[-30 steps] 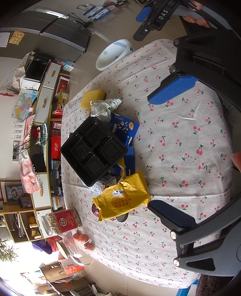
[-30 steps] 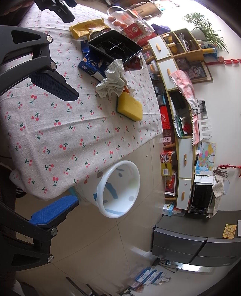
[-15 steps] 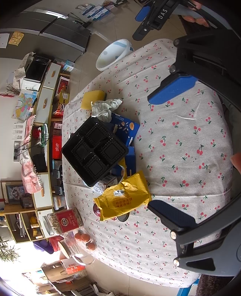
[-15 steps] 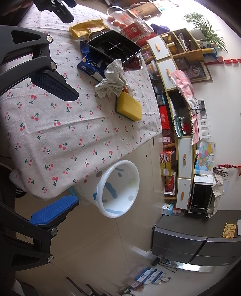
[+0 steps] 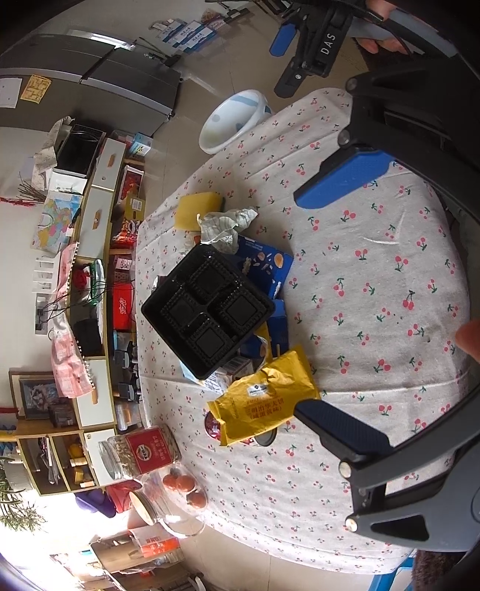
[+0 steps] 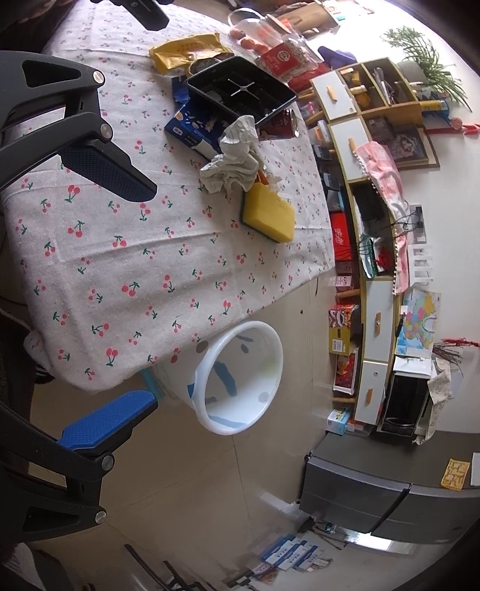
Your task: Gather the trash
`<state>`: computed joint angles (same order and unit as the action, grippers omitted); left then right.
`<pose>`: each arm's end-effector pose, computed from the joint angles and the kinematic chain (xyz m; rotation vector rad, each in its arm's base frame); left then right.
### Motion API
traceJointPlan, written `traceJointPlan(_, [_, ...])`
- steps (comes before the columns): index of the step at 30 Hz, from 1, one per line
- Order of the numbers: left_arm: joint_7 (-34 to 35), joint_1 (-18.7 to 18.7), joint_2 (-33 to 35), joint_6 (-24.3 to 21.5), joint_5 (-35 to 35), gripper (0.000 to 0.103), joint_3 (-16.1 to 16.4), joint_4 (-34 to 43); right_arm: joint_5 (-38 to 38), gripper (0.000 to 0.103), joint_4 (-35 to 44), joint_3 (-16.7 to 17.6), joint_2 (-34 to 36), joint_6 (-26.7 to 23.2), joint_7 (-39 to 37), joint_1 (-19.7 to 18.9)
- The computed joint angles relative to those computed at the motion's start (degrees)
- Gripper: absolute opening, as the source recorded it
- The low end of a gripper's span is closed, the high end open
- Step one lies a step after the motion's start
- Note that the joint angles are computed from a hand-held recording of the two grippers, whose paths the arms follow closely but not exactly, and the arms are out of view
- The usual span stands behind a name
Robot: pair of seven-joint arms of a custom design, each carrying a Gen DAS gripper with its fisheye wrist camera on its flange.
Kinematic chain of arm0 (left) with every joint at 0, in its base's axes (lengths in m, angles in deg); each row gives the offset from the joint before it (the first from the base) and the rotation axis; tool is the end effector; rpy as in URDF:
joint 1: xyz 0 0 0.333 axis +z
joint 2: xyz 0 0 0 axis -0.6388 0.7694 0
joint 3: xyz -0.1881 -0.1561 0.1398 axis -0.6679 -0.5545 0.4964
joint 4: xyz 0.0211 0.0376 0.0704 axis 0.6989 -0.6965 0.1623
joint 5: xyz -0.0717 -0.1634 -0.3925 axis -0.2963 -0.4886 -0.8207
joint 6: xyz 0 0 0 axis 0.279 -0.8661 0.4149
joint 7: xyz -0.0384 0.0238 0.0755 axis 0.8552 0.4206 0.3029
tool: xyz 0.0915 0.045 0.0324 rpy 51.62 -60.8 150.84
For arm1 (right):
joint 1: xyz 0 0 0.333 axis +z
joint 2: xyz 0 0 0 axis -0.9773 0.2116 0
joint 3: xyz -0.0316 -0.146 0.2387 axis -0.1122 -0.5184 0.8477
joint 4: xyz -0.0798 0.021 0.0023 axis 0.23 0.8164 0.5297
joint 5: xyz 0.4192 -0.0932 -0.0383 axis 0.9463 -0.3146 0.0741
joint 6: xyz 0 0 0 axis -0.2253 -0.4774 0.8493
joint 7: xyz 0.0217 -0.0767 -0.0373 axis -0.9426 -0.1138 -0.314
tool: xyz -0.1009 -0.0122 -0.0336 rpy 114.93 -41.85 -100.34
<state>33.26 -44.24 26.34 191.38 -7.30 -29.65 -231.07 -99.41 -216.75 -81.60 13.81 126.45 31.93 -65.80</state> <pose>0.4327 -0.1970 0.4883 -1.9986 1.5166 -0.6543 0.5167 0.1702 0.4911 -1.9851 1.6056 -0.6294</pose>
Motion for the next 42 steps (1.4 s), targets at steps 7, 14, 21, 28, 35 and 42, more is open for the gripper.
traceJointPlan(7, [9.5, 0.0, 3.6, -1.2, 1.2, 0.102, 3.1, 4.3, 8.9, 0.103, 8.7, -3.0, 4.4, -8.0, -12.3, 3.5])
traceJointPlan(14, [19.8, 0.8, 11.8, -6.9, -4.7, 0.102, 7.0, 12.3, 12.1, 0.103, 22.3, -2.4, 13.2, -14.3, -17.3, 3.3])
traceJointPlan(21, [24.7, 1.5, 20.0, -10.2, -1.2, 0.101, 7.0, 18.6, 14.1, 0.103, 34.0, -1.9, 23.2, -19.2, -18.6, 3.2])
traceJointPlan(28, [29.0, 1.4, 23.3, -8.2, -2.7, 0.097, 8.7, 19.7, 16.7, 0.103, 40.6, -1.9, 30.3, -23.6, -18.1, 2.5])
traceJointPlan(35, [33.3, 1.1, 26.3, -6.9, -5.1, 0.082, 9.5, 21.9, 14.9, 0.103, 47.4, -1.7, 35.8, -25.7, -17.8, 3.4])
traceJointPlan(42, [34.4, 1.2, 25.3, -3.9, -10.4, 0.070, 10.4, 20.9, 14.3, 0.103, 57.0, -1.4, 43.0, -29.3, -16.4, 4.6])
